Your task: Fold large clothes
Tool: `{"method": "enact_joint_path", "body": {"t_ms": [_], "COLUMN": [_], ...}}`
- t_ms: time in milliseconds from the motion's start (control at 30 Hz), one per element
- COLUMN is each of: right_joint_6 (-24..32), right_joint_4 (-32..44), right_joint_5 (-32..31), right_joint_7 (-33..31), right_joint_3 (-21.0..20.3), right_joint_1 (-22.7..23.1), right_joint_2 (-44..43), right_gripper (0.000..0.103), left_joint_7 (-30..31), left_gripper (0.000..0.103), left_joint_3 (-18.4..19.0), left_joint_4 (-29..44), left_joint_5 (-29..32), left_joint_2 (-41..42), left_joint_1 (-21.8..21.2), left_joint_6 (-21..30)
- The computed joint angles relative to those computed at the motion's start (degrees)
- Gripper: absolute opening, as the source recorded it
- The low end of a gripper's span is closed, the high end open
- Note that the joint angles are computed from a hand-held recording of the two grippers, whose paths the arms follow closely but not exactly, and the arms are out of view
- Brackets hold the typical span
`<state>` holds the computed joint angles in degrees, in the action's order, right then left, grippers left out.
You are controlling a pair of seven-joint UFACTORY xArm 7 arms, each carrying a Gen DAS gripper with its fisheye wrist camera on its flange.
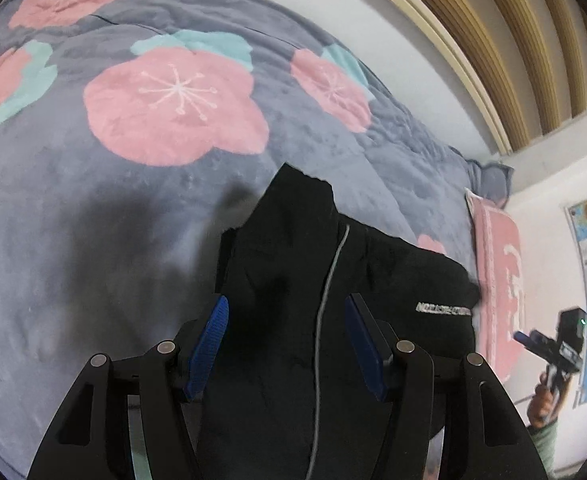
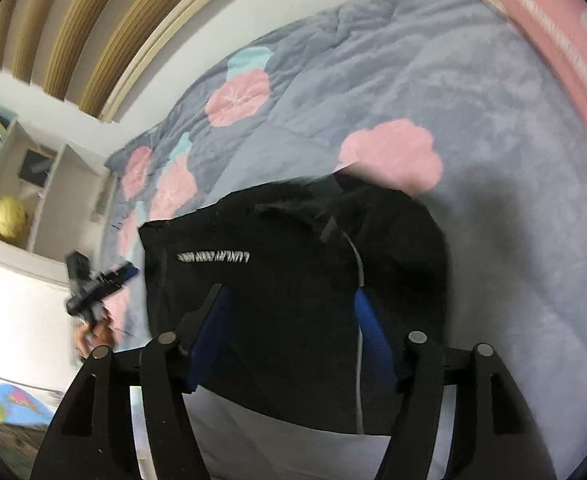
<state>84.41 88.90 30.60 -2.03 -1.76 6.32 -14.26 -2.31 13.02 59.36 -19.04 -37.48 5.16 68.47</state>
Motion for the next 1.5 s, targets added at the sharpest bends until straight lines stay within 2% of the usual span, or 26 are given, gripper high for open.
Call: {"method": "enact_joint_path", "body": {"t_ms": [67, 267, 400, 433, 467, 533, 600, 633, 667, 733, 867, 1033, 1167, 1267, 1367, 1400, 1433, 1467, 1500], "right_joint_6": [-4.12, -13.39, -16.38, -16.61, -16.07, -14.90, -17.40, -18.90, -19.75, -21.01, -20.43, -21.19, -21.33, -20.50, -20.80, -21.13, -21.72, -22.31, -22.77], "right_joint_4": [-2.07, -6.80, -6.45, -6.02, -5.28, -4.40, -5.76, -6.86, -7.71, -9.23, -9.11, -9.12, -9.69, -9.20, -9.35, -9.57, -9.95, -10.27, -10.42], "right_joint_5": [-7.34, -16.57, -18.26, -18.19, -17.04, -14.64, -17.39, -20.20, -21.54, -23.95, -25.59, -25.19, -25.99, -25.58, -24.53, -24.22, -24.63, -25.44, -26.11], "right_joint_7": [-0.62, -2.04, -3.15, -3.13, -3.68, -4.84, -4.73, -4.50, -4.41, -4.03, -3.58, -1.37, -1.85, -2.35, -2.14, -2.08, -1.72, -1.21, -0.75], "right_joint_3": [2.37, 5.12, 5.48, 5.55, 5.51, 6.66, 6.40, 6.90, 7.07, 7.32, 7.14, 7.23, 7.40, 7.31, 7.25, 7.20, 7.27, 7.39, 7.47], "right_joint_1": [-0.32, 0.94, 1.63, 1.73, 1.76, 0.73, 2.47, 3.04, 3.33, 3.77, 4.02, 4.27, 4.61, 4.69, 4.73, 4.71, 4.71, 4.74, 4.75], "right_joint_2": [-1.29, 4.33, 10.46, 12.06, 13.88, 15.55, 14.34, 12.96, 11.91, 9.77, 8.73, 8.98, 9.22, 10.48, 10.83, 10.70, 10.34, 9.89, 9.46], "right_gripper": [0.087, 0.088, 0.088, 0.086, 0.079, 0.059, 0.050, 0.033, 0.026, 0.021, 0.019, 0.018, 0.018, 0.018, 0.018, 0.018, 0.018, 0.017, 0.016], "left_joint_7": [0.02, 0.29, 0.55, 1.05, 1.52, 1.86, 1.88, 1.24, 0.29, -1.12, -1.65, -0.95, 1.96, 2.82, 7.73, 8.03, 8.28, 8.90, 8.37], "left_gripper": [0.062, 0.062, 0.062, 0.062, 0.062, 0.062, 0.062, 0.062, 0.062, 0.062, 0.064, 0.064, 0.066, 0.070, 0.070, 0.070, 0.066, 0.045, 0.033], "left_joint_3": [-1.59, -3.41, -1.48, -0.77, -0.46, -1.07, -1.76, -2.16, -2.43, -2.86, -4.22, -5.19, -1.42, -2.31, -0.80, -1.19, -1.72, -2.55, -3.68], "left_joint_4": [0.35, 2.71, 3.41, 3.53, 3.61, 3.70, 3.66, 3.23, 2.69, 1.32, 0.71, 5.35, 4.57, 4.19, 4.41, 3.84, 2.93, 1.47, 1.01], "left_joint_5": [2.52, 6.42, 3.14, 1.41, 0.22, -0.06, -0.02, 0.10, 0.12, 0.40, 3.50, 8.81, 2.79, 4.30, -1.33, -2.32, -2.79, -2.73, -0.94], "left_joint_2": [1.19, 6.96, 10.49, 11.37, 12.13, 13.57, 14.27, 13.95, 13.18, 10.67, 7.75, 11.90, 11.35, 13.40, 16.83, 17.03, 16.46, 15.03, 14.00], "left_joint_1": [0.48, 1.05, 1.43, 1.29, 1.27, 1.66, 2.09, 2.54, 3.05, 3.71, 3.59, 2.85, 1.72, 2.37, 0.81, 1.00, 1.29, 1.41, 1.72], "left_joint_6": [-0.32, 0.35, -0.17, 0.11, 0.38, 0.52, 0.52, -0.13, -1.03, -3.27, -7.89, -5.71, -4.20, -2.92, -0.92, -1.92, -3.49, -6.19, -6.90]}}
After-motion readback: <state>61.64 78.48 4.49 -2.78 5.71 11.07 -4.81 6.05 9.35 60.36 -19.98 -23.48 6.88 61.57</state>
